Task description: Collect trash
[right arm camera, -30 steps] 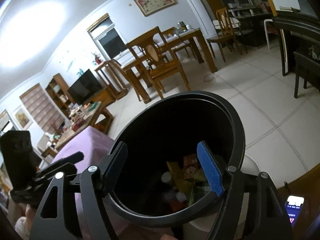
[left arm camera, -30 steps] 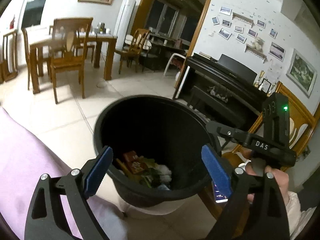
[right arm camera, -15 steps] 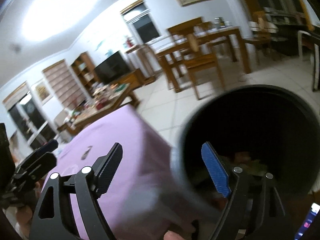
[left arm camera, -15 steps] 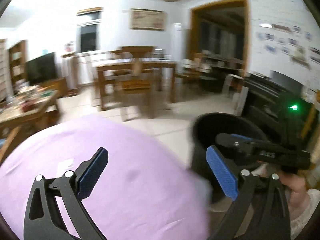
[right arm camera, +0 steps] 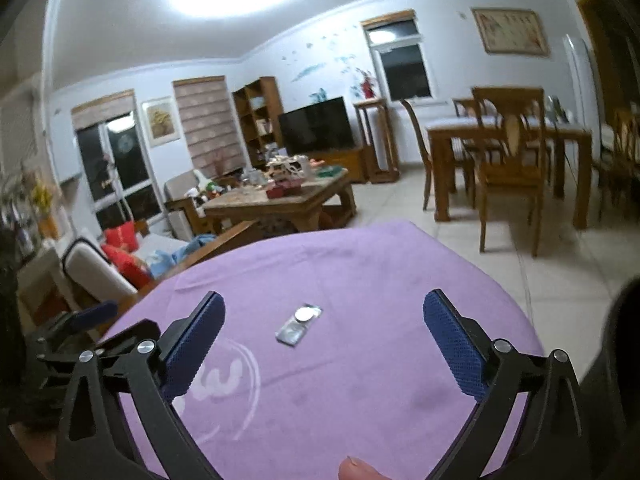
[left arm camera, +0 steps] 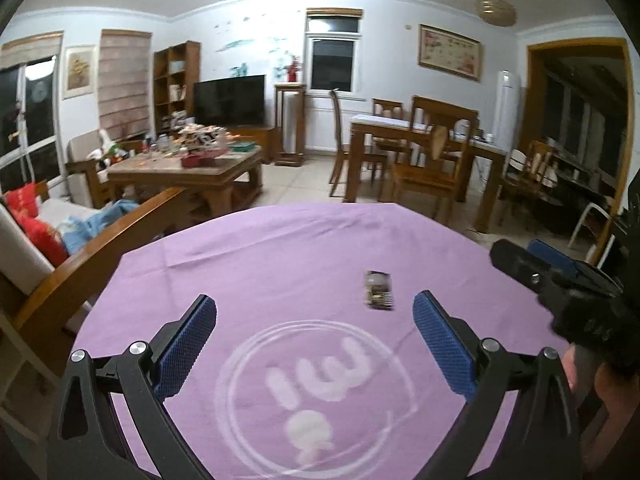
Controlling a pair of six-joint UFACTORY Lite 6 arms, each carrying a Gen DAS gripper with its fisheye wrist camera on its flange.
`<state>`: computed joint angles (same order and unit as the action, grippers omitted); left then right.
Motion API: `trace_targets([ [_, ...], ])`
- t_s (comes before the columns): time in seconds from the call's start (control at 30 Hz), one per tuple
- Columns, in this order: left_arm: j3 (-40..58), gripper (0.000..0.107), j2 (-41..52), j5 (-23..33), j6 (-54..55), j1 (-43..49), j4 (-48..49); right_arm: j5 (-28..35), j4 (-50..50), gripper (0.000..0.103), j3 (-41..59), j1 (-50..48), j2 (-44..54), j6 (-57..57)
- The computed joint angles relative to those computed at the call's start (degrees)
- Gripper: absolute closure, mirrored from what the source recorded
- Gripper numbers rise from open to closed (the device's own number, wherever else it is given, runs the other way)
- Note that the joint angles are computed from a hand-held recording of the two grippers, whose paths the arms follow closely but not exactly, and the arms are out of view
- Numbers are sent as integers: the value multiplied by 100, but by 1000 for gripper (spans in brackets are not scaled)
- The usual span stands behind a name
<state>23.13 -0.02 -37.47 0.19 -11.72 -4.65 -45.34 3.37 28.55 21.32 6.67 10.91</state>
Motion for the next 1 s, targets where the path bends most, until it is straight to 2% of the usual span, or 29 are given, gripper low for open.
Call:
trace_targets([
  [0.13,27,9,126,-210,-307,446,438,-54,838,5,932,496,787,-583],
  [0.27,-39,9,250,-445,-214,499,165,75,1485,5,1595,728,1282,-1154],
  [0.4,-12,9,320,-554,-399,635,127,-424,1308,5,1257,585,1164,-827],
  [0.53,243,9,545,-371,-175,594,-240,-813,937,5,761,349,1021,-549],
  [0.8,201,9,549,-345,-576,853,346,-898,689,5,515,247,906,-307],
  [1.0,102,9,486,-492,-67,609,-215,-998,678,5,378,270,866,-202],
])
